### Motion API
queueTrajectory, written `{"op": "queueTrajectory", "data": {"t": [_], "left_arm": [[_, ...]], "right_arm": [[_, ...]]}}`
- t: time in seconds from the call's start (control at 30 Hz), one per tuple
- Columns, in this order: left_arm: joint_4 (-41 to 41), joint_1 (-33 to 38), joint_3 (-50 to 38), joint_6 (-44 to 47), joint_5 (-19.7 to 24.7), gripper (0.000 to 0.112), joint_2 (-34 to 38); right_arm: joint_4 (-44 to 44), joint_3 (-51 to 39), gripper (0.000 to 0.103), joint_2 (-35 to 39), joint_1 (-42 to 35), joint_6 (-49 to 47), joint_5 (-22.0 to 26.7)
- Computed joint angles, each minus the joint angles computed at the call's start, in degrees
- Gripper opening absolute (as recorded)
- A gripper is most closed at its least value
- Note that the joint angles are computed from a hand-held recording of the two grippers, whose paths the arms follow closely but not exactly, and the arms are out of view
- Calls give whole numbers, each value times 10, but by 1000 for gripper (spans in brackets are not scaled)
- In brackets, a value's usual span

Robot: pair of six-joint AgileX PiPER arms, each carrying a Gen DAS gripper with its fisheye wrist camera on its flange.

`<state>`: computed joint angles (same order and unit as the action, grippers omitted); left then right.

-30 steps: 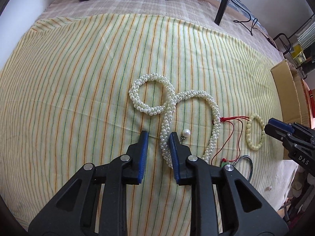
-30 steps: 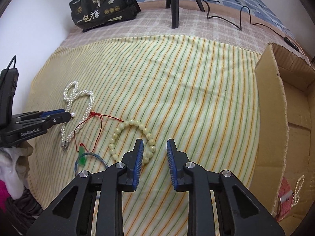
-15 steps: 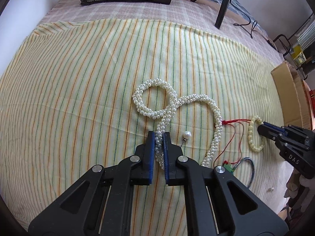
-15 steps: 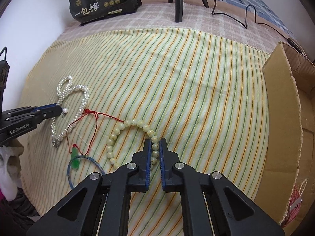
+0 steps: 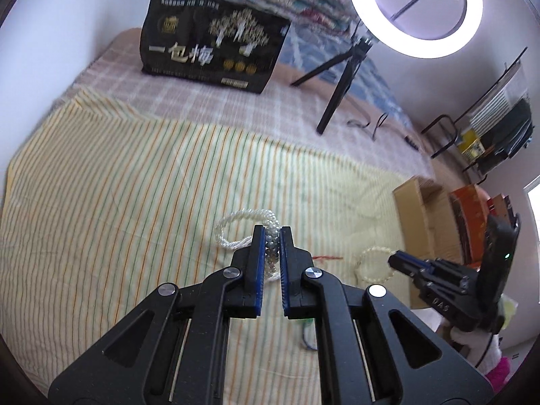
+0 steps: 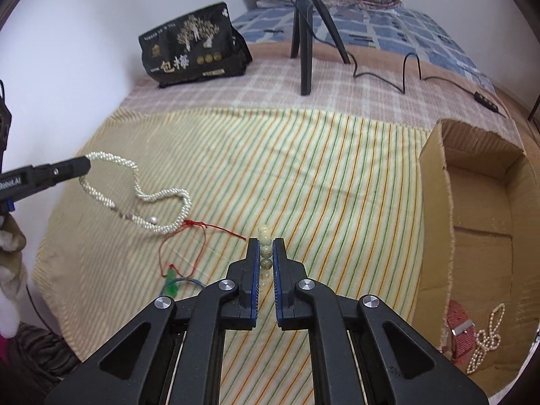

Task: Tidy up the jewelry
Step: 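Lift the pearl necklace with the left gripper while the right carries the bracelet to the box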

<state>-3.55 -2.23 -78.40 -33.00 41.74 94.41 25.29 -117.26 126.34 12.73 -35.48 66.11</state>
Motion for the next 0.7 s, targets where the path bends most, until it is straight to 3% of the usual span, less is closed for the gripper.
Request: {"op": "queueTrajectory", "data": {"t": [0.33,0.7], "left_arm": [[23,-25,-70,-11,10,6,-36],[45,-85,-219,-16,58,6,38]], "right_arm": [[49,32,6,-60,-38,-36,-2],[93,23,6,-86,-123,-71,19]]}}
